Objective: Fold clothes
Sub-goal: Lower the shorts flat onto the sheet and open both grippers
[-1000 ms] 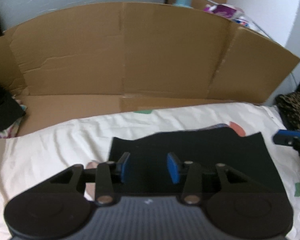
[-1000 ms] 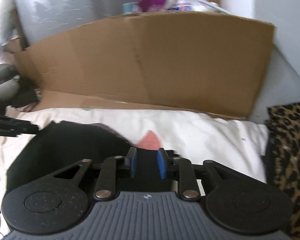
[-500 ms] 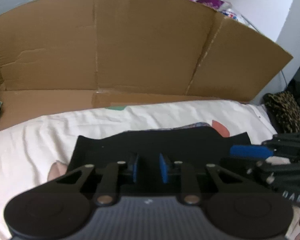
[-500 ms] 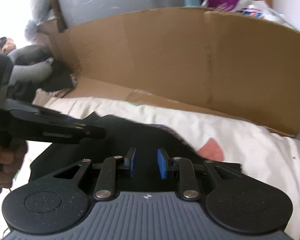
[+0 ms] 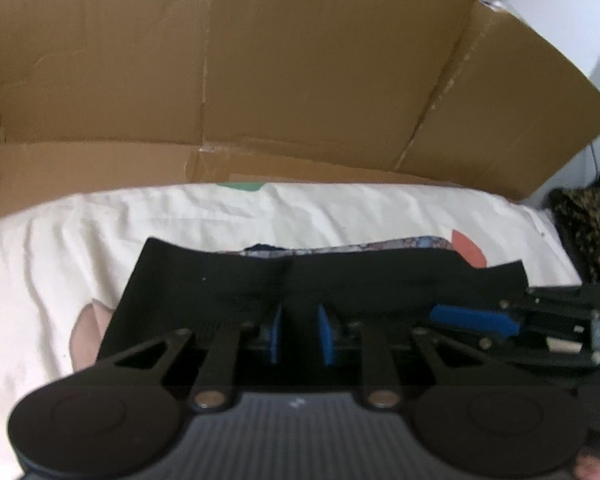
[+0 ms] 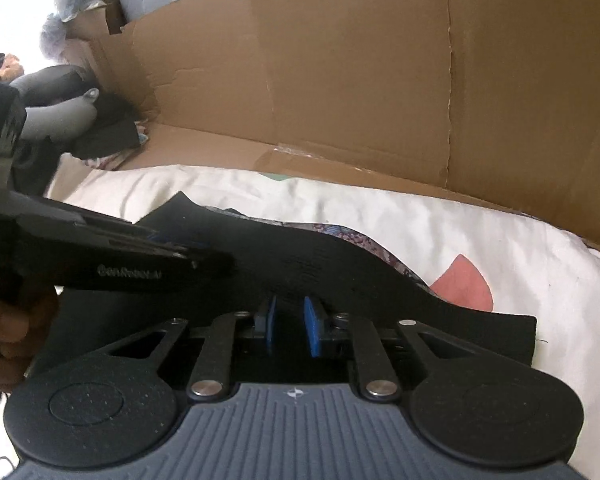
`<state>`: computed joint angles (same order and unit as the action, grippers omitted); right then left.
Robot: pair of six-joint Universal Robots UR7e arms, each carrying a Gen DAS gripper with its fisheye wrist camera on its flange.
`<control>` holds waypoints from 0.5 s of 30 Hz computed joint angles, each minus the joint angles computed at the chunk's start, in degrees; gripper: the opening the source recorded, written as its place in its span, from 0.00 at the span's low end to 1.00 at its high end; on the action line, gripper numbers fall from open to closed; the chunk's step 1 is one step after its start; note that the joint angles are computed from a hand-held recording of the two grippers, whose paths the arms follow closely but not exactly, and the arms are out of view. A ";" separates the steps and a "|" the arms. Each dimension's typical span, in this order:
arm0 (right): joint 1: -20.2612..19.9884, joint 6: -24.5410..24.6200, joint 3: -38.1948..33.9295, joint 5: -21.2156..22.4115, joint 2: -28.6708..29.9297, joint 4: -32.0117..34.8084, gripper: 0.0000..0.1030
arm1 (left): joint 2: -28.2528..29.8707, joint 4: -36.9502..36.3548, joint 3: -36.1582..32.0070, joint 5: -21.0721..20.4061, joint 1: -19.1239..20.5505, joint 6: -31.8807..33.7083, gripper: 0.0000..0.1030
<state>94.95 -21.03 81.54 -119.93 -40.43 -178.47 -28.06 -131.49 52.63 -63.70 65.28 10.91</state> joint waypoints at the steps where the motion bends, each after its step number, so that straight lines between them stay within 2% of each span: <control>1: 0.13 -1.01 -0.25 -0.60 0.32 -0.14 0.20 | -0.04 0.16 -0.07 -0.28 0.09 -0.30 0.22; 6: 0.43 -3.85 -0.83 -2.76 1.51 -0.95 0.20 | -0.74 0.41 0.31 -0.11 -0.32 0.89 0.22; 9: 0.95 -5.22 -0.77 -3.35 0.47 1.23 0.21 | -1.54 0.90 -0.02 -0.79 -0.46 1.43 0.19; 11: 1.03 -3.71 0.91 -1.04 -1.62 0.60 0.24 | -3.00 -0.99 1.65 -1.01 -0.87 3.03 0.20; 13: 1.13 -3.65 2.83 1.47 -3.41 -0.96 0.30 | -4.95 -3.01 4.19 -1.13 -1.38 4.86 0.21; 15: 1.37 -3.87 4.54 3.13 -4.92 -2.14 0.31 | -7.08 -2.76 6.51 -2.60 -1.67 6.92 0.22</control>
